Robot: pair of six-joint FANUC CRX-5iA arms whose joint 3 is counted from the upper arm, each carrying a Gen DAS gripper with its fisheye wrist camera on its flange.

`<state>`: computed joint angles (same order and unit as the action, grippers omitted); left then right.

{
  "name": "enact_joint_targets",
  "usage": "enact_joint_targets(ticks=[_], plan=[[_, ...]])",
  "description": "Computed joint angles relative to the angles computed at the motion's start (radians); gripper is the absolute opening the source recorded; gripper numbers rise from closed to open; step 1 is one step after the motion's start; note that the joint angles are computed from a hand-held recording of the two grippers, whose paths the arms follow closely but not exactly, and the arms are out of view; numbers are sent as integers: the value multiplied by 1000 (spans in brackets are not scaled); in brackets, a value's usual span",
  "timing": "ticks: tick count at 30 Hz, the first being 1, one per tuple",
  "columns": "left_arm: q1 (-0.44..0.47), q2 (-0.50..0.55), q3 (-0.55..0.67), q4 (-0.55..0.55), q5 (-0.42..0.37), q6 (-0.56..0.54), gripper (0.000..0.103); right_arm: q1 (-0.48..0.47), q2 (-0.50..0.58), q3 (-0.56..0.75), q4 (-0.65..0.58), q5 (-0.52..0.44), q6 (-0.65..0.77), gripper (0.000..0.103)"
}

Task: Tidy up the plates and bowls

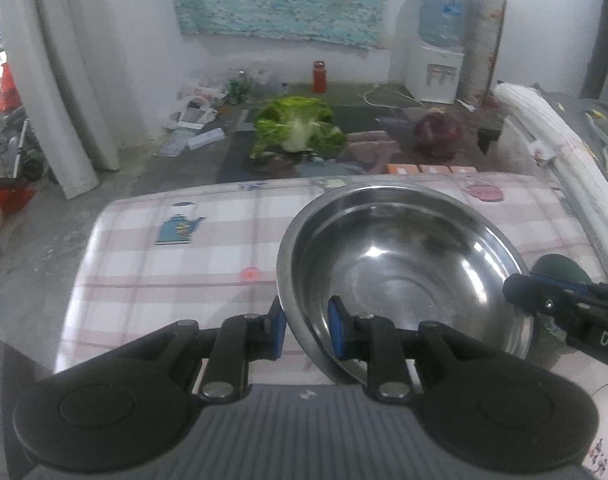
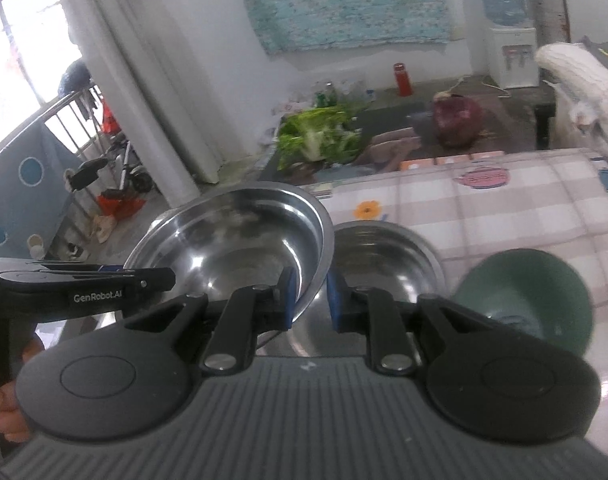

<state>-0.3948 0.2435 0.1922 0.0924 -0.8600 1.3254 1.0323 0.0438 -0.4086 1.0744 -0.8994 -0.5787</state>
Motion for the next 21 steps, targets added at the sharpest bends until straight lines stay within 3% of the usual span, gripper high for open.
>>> enact_joint_targets(ticks=[10, 21], plan=[[-49, 113, 82, 11, -79, 19, 23, -23, -53, -85, -63, -4, 6, 17], [-67, 159, 104, -18, -103, 24, 24, -46, -20, -74, -104, -1, 94, 18]])
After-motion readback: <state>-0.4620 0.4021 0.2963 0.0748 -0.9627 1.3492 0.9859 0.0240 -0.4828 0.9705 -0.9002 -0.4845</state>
